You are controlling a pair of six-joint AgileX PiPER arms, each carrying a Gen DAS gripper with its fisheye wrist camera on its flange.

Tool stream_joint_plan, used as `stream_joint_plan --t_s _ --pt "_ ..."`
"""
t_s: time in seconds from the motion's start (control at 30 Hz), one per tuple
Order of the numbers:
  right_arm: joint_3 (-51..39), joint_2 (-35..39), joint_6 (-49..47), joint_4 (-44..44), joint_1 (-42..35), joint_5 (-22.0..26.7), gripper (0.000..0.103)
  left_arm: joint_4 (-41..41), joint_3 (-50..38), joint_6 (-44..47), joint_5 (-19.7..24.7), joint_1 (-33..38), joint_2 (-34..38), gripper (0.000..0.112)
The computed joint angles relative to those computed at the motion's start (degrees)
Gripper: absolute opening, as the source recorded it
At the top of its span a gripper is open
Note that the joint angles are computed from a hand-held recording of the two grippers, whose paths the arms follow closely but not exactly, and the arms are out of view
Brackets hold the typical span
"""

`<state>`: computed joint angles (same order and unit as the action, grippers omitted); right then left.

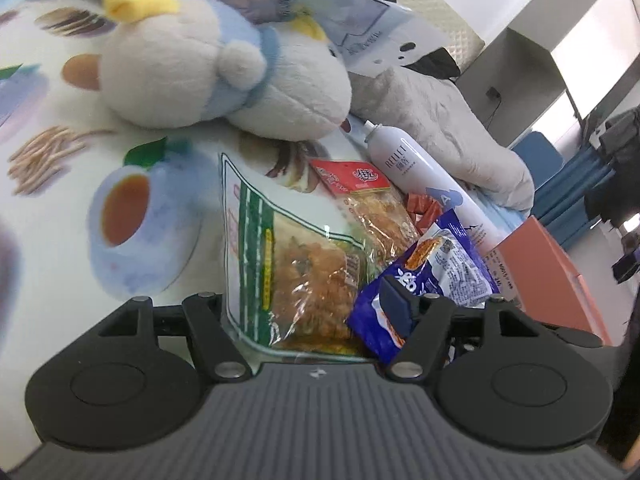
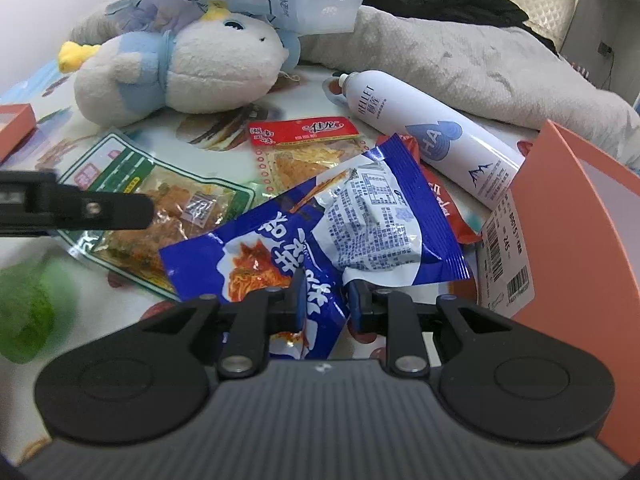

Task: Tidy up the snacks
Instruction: 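Lift the green-labelled bag with the left tool while the right tool lifts the blue bag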

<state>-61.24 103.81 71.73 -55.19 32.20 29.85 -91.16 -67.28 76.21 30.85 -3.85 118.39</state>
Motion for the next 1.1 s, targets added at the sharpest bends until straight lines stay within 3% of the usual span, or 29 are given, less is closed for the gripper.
stream_joint_plan --t_s 0.13,0.2,0.23,0.27,0.37,0.63,0.8,1.1 --pt "0.58 -0.09 0.93 -1.13 0.18 -0.42 0.025 0.14 -1.19 2.07 -5.21 -3.42 0.26 0.071" --pt "0.88 -0.42 0.95 -0.88 0.03 -0.72 0.025 1.52 -1.27 2.0 -8.9 -5.17 -0.19 0.061" --pt "0.98 -0.55 0.9 -0.71 -0.04 -0.79 0.025 2.03 -1.13 1.91 -11.16 -6.0 -0.47 0.048" --pt "1.1 -0.68 0.97 -0.71 0.01 -0.76 0.025 2.96 -1.1 1.06 -12.1 -6.21 -0.59 0.044" --pt "1.5 -1.58 0.4 0.18 0.07 -0.41 0.025 6.63 -1.06 -3.26 -10.88 -5.64 -1.01 0.033" --pt "3.62 -6.35 -2.58 4.71 1.05 1.5 0.024 6.13 4.27 -4.14 -15.3 -7.41 -6.03 0.026" --pt "5.79 -11.66 -7.51 13.63 1.36 1.9 0.024 7.52 9.69 -5.93 -15.81 -7.3 -11.3 0.022" --pt "9.75 -22.83 -6.08 17.94 8.63 11.0 0.024 29.68 18.5 -30.88 -15.75 -7.94 -24.07 0.018"
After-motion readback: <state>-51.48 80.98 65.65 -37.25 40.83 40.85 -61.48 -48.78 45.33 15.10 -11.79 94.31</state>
